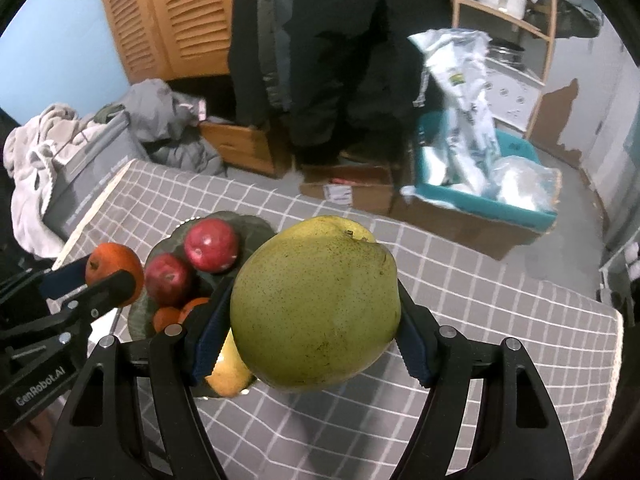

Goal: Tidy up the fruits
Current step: 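Release the orange and the pear into the green bowl, opening both tools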

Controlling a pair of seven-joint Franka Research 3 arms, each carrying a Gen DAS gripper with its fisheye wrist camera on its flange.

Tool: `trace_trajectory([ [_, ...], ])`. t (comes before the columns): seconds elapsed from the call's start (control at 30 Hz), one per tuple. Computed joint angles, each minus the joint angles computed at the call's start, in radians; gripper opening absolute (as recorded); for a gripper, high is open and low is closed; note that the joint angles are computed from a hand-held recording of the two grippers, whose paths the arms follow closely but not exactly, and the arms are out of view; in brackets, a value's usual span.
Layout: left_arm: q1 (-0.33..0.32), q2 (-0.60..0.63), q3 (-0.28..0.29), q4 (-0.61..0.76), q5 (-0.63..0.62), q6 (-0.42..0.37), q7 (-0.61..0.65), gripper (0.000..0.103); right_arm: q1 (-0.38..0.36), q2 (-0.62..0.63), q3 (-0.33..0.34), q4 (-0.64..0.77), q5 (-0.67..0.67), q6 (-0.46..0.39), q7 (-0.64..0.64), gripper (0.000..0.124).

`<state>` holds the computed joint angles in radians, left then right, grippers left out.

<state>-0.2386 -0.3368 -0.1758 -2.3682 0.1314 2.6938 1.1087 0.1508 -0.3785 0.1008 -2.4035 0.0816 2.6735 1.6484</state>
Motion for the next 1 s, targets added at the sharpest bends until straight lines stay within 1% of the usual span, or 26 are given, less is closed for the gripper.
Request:
trace_trajectory([
  [0.17, 0.011, 0.004, 0.015, -0.017, -0.005, -0.005, 0.004, 0.044, 0.027, 0.059, 0.005, 0.033, 0.014, -0.001, -0.007, 0.074],
  [0.4, 0.023, 0.017, 0.029, -0.029, -0.031, -0.019, 0.025, 0.044, 0.069, 0.130, -0.010, 0.082, 0.064, -0.017, -0.032, 0.074],
  [0.7, 0.047, 0.040, 0.036, -0.030, -0.045, -0.029, 0.022, 0.044, 0.091, 0.186, -0.013, 0.121, 0.090, -0.041, -0.038, 0.074],
  [1.0, 0.041, 0.055, 0.042, -0.025, -0.080, -0.048, 0.059, 0.044, 0.107, 0.220, -0.016, 0.148, 0.105, -0.054, -0.052, 0.074],
])
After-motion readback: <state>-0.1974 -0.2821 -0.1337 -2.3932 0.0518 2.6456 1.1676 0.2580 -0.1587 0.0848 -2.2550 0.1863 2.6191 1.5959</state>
